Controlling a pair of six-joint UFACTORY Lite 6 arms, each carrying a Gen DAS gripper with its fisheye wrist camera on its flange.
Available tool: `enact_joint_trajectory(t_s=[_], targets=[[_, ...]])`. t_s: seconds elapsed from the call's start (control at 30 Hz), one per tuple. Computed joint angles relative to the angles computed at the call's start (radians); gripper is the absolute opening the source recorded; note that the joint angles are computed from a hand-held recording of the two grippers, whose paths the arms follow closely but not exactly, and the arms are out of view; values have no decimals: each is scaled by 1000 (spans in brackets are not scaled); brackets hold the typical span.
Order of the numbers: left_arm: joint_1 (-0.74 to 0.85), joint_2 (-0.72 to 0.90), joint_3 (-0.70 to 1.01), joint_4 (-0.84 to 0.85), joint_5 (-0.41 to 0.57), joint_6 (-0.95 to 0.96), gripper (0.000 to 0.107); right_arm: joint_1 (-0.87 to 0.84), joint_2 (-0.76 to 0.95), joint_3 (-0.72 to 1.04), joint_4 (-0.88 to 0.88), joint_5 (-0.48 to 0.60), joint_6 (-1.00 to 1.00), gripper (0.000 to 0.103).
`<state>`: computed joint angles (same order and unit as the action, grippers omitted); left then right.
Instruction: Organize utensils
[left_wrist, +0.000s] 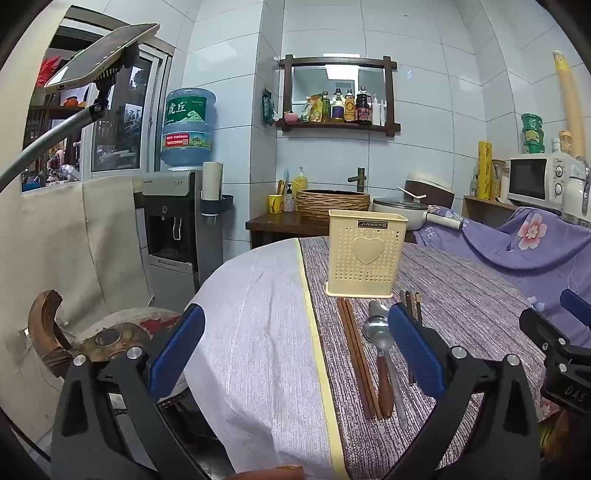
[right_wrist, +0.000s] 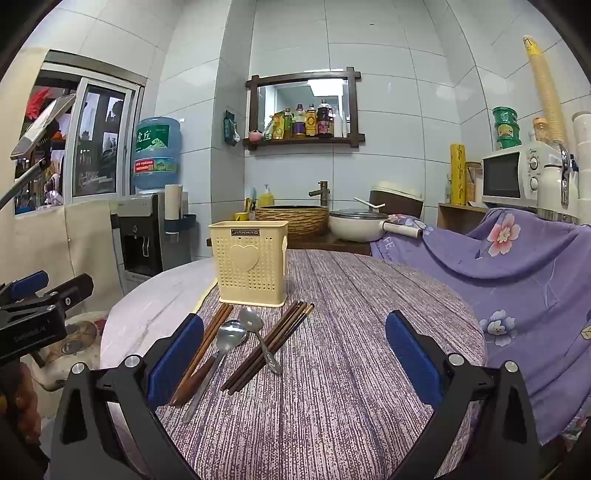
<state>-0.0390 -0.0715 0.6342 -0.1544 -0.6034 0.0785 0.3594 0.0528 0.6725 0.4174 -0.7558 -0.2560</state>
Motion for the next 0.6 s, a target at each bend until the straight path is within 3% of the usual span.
enact_joint_trajectory(t_s=[0.6], targets=[[-10, 26, 27, -20, 11, 13, 98, 14, 12, 6, 21, -4, -10, 97]])
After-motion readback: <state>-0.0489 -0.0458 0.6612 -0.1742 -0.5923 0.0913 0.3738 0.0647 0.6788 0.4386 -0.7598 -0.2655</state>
